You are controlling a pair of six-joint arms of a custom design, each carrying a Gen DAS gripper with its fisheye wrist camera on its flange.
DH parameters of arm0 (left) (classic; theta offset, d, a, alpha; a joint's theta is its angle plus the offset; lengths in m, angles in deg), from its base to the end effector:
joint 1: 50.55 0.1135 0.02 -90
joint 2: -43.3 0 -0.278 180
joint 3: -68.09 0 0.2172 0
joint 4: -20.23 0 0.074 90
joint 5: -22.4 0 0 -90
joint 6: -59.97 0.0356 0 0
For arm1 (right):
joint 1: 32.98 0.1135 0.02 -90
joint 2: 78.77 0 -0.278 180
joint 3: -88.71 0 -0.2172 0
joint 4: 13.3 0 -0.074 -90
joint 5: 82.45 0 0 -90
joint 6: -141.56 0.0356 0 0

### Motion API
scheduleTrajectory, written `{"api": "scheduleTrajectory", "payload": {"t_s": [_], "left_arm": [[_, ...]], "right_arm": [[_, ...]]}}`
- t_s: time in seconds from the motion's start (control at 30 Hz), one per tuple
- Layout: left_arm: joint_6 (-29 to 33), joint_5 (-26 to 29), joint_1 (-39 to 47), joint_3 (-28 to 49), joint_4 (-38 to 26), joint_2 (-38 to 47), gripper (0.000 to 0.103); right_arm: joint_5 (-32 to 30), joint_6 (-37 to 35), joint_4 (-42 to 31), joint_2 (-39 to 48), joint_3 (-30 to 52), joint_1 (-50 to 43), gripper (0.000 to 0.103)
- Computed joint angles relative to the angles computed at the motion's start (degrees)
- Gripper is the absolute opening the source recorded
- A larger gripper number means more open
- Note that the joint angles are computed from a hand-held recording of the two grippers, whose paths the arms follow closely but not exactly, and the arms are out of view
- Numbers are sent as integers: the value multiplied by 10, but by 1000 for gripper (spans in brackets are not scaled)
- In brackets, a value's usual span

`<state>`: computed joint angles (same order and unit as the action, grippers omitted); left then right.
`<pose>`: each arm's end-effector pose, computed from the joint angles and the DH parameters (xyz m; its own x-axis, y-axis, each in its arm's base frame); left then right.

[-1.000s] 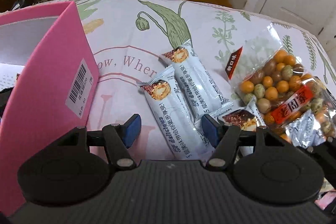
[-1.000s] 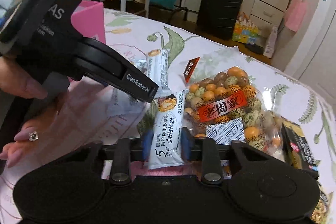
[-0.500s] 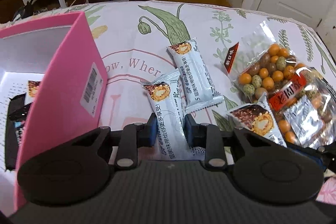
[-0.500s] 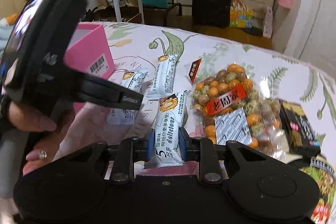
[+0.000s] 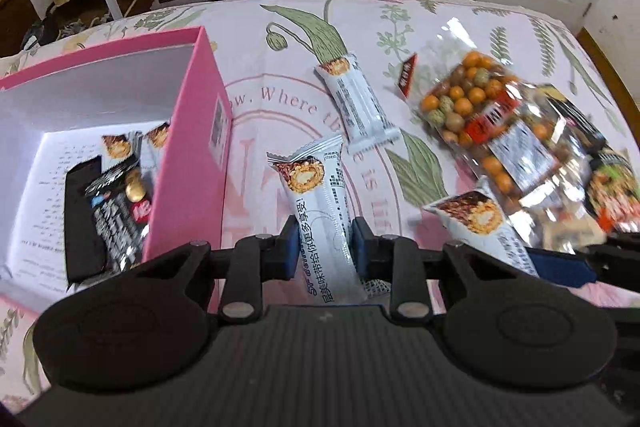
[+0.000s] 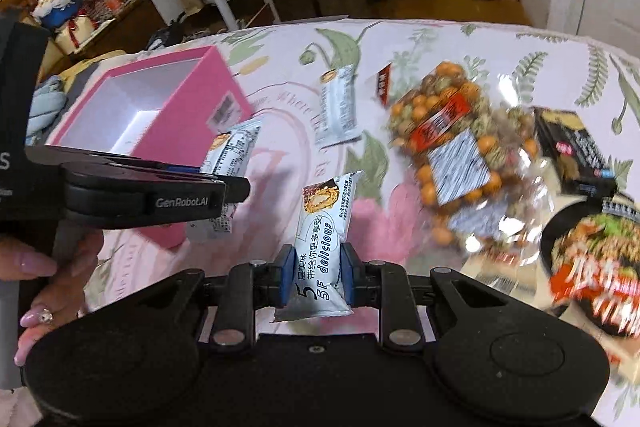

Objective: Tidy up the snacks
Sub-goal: 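Grasp a white wafer bar with the left tool while the right tool grasps another, then carry both wafer bars into the pink box and open both tools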

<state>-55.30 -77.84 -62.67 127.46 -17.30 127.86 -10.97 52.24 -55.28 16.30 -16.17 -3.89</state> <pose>0.2361 -0.0442 0.2009 -0.8400 -0.2493 -0.4819 -0.2561 0.9652 -0.0528 0.2562 0.1555 0.2212 -0.7780 -0.4200 -0.4672 -0.5824 0.7610 0.2858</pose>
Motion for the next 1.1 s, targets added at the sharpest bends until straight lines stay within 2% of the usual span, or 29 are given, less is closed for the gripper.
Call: {"api": "scheduleTrajectory", "payload": {"t_s": [0.3, 0.43, 0.53, 0.6, 0.83, 0.97, 1.1], "left_arm": [[3, 46, -18, -4, -125, -126, 26], [11, 36, -41, 18, -196, -188, 26], [15, -13, -69, 44, -248, -240, 26], [30, -8, -58, 66, -280, -268, 26], [136, 80, 75, 143, -369, -321, 26], [241, 159, 215, 176, -408, -332, 26], [368, 243, 393, 194, -429, -313, 26]], "right_arm": [[-13, 27, -79, -98, -18, 23, 28], [-15, 44, -127, -132, -2, 37, 28], [-27, 58, -156, -141, 19, 44, 28], [-31, 66, -167, -148, 32, 55, 28], [-18, 92, -193, -139, 118, 127, 28], [0, 105, -190, -107, 180, 173, 28], [16, 110, -159, -50, 236, 216, 28]]}}
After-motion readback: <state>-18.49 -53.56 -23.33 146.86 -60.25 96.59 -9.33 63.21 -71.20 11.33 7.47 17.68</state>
